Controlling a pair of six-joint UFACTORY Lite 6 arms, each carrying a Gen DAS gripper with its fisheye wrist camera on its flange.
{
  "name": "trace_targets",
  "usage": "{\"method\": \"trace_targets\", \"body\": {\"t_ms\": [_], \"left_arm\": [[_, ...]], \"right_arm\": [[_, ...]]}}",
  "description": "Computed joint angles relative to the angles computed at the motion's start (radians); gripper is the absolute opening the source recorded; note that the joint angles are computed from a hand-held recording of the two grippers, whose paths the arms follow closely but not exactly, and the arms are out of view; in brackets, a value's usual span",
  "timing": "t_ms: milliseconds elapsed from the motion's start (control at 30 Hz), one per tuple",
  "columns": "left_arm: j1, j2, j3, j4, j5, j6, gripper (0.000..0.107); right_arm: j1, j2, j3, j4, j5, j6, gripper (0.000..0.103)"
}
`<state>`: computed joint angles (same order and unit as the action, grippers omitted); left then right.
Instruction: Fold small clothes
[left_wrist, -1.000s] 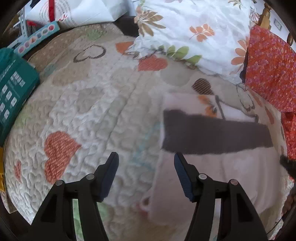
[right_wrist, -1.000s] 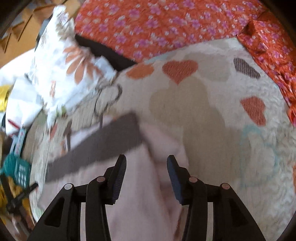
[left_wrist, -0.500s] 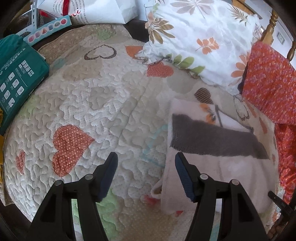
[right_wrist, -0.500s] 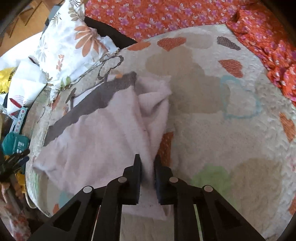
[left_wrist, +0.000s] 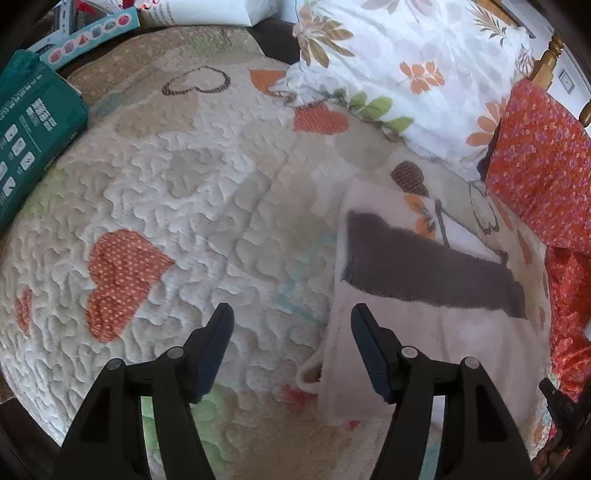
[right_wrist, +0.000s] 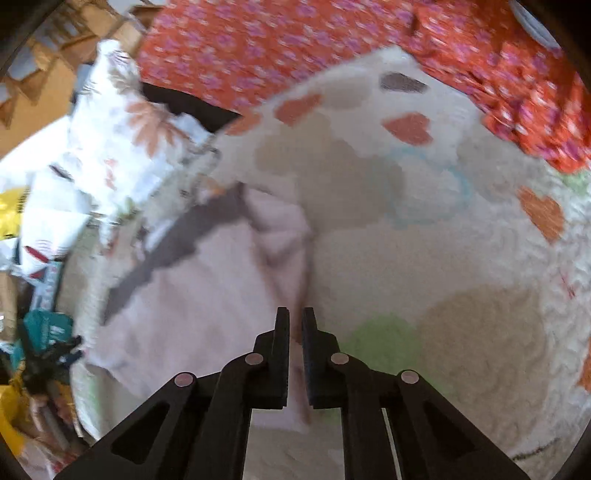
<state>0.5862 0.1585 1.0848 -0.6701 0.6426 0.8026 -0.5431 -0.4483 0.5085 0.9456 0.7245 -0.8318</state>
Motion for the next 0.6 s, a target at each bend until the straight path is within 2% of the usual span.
{"method": "trace_targets", "body": {"t_ms": [100, 233, 367, 533, 600], "left_arm": [[-0.019, 0.004, -0.004, 0.011, -0.009, -0.01, 0.065], [-0.025, -0.003, -0.009, 0.011, -0.01, -0.003, 0.065], [-0.015, 0.001, 0.0, 0.004, 0.006, 0.002, 0.065], [-0.016, 0.007, 0.002, 0.009, 0.013, -0.005, 0.065], [-0.016, 0.002, -0.003, 0.009, 0.012, -0.006, 0.065]], "right_arm": [[0.096, 0.04, 0.006, 0.056, -0.047, -0.014, 0.008], [0.23, 0.091, 0.016, 0.031, -0.169, 0.031, 0.008], [0.246, 0.055, 0.008, 0.049, -0.135, 0.007, 0.008], [0.285, 0.067, -0.035, 0.006, -0.15, 0.042, 0.008], [0.258, 0.063, -0.061, 0.042, -0.106, 0.0, 0.005]]}}
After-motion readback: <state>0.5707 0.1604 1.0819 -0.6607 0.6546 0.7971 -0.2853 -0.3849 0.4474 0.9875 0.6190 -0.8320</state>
